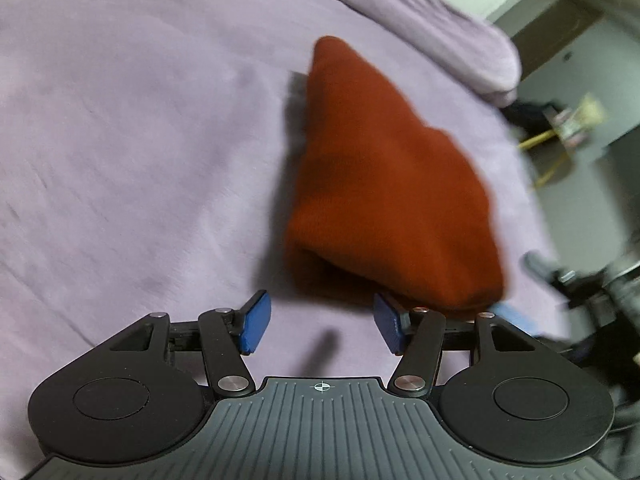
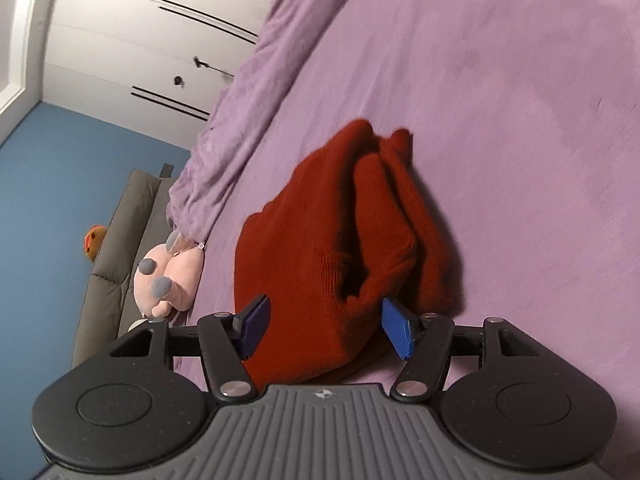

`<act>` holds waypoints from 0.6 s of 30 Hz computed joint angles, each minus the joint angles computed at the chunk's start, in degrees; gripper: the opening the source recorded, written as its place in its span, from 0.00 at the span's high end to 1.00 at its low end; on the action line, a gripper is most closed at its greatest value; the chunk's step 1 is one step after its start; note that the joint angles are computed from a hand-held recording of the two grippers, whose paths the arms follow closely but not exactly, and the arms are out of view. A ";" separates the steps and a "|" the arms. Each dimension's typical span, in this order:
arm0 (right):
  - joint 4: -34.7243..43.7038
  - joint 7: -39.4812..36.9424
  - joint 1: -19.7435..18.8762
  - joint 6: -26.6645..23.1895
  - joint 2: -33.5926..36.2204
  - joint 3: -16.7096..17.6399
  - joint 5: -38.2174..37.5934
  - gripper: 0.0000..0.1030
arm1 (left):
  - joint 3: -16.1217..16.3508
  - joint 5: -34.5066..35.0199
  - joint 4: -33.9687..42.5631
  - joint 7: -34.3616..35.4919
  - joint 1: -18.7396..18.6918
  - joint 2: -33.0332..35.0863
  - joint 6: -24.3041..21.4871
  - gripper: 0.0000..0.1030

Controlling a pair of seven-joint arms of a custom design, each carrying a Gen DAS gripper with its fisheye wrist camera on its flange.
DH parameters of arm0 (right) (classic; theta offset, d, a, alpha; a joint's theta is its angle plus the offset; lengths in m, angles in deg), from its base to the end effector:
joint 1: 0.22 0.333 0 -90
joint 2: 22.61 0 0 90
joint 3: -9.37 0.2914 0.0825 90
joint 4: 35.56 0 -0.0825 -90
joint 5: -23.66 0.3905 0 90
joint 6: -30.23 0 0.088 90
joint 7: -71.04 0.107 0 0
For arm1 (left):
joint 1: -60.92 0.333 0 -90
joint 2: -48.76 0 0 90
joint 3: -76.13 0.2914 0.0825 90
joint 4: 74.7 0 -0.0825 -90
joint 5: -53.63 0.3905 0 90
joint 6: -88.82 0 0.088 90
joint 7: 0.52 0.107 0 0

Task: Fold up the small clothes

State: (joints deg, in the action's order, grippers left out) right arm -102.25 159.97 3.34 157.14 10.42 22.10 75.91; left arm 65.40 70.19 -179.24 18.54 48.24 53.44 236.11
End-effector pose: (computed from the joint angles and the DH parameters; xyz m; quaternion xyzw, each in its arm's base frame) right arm 0.7298 0.1899 0.5156 -0.5604 0.6595 0.2308 0.4447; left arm 0.5838 -0.2540 0.5364 -0.8413 0.4195 -0.3278 0.0938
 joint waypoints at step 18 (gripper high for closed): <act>-6.94 1.20 4.31 2.82 -3.74 -7.52 3.49 0.81 | 0.84 9.29 2.89 -5.82 -1.26 0.34 -9.23 0.53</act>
